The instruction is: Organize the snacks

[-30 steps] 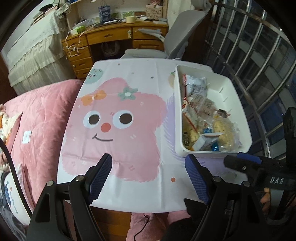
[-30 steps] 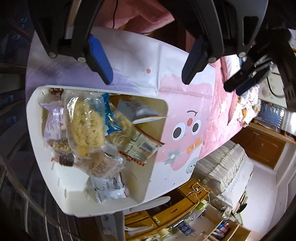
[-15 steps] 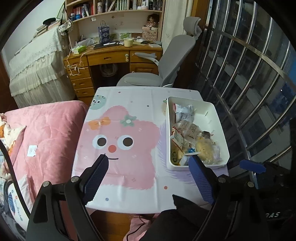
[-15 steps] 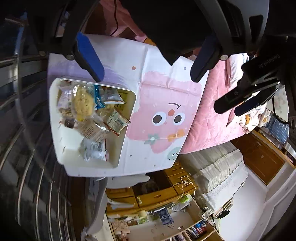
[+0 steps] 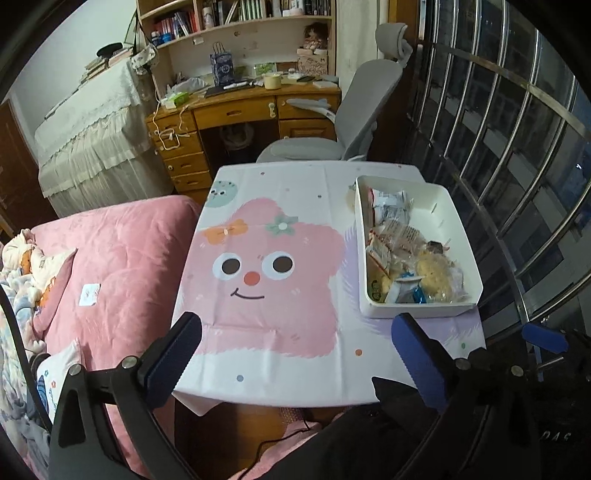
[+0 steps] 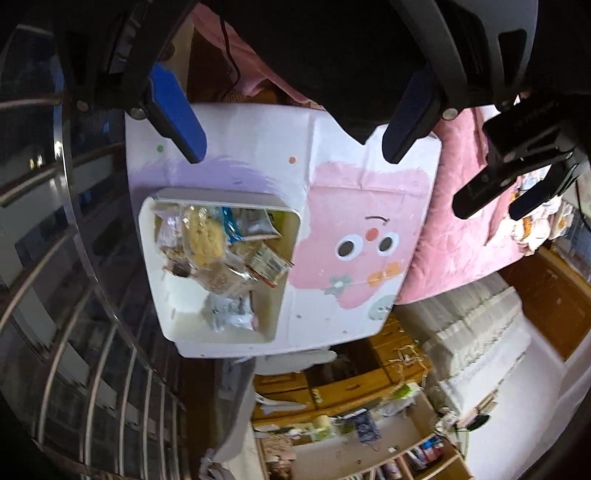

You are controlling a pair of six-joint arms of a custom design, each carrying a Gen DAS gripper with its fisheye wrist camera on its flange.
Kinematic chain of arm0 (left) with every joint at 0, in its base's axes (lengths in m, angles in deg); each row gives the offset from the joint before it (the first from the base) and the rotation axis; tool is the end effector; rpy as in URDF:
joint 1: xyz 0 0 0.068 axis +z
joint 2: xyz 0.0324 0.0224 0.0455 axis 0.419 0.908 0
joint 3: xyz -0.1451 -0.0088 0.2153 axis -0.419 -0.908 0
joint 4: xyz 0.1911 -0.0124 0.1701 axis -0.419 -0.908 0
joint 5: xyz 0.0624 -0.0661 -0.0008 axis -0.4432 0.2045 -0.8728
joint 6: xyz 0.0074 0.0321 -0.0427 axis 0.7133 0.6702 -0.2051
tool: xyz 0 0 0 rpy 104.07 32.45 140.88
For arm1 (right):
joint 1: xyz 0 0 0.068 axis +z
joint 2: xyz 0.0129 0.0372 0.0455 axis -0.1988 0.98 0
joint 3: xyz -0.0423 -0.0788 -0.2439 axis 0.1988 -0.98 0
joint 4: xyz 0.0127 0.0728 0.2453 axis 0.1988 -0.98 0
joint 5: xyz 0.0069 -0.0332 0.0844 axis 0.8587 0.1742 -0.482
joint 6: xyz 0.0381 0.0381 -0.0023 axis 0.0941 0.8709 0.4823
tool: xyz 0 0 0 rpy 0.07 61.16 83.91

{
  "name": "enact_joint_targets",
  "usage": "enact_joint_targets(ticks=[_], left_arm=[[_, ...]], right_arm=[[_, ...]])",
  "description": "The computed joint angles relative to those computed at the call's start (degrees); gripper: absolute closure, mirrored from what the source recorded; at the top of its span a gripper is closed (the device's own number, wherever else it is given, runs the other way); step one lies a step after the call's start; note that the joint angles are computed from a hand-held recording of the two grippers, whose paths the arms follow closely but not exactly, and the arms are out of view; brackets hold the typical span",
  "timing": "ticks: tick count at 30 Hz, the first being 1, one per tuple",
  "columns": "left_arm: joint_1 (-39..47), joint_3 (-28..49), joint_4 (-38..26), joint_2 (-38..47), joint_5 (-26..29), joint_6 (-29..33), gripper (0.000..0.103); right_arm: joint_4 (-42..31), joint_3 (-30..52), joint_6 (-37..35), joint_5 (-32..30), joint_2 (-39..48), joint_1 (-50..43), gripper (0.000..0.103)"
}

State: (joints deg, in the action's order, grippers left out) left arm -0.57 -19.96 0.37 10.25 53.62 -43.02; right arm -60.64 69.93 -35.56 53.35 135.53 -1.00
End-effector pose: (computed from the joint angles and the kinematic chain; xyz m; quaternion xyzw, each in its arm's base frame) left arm 0.2094 -0.0912 0.3118 0.0750 0.9563 0.0038 0.2825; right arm 0.1675 0.0330 0.3050 0.0843 0.9724 0.0853 0.2002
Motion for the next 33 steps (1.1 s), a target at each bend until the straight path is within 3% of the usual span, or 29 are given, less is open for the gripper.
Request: enact_joint_targets(ticks=[9, 33], left_arm=[[-1.2, -1.1, 1.0, 2.4, -0.8, 0.3, 0.001], [0.7, 1.5, 3.4, 6.9, 0.0, 2.6, 0.001]], right_arm=[[0.0, -1.5, 6.1, 6.1, -1.3, 4.4, 0.0], [3.5, -0.9, 4.5, 3.8, 2.9, 3.1, 0.0]])
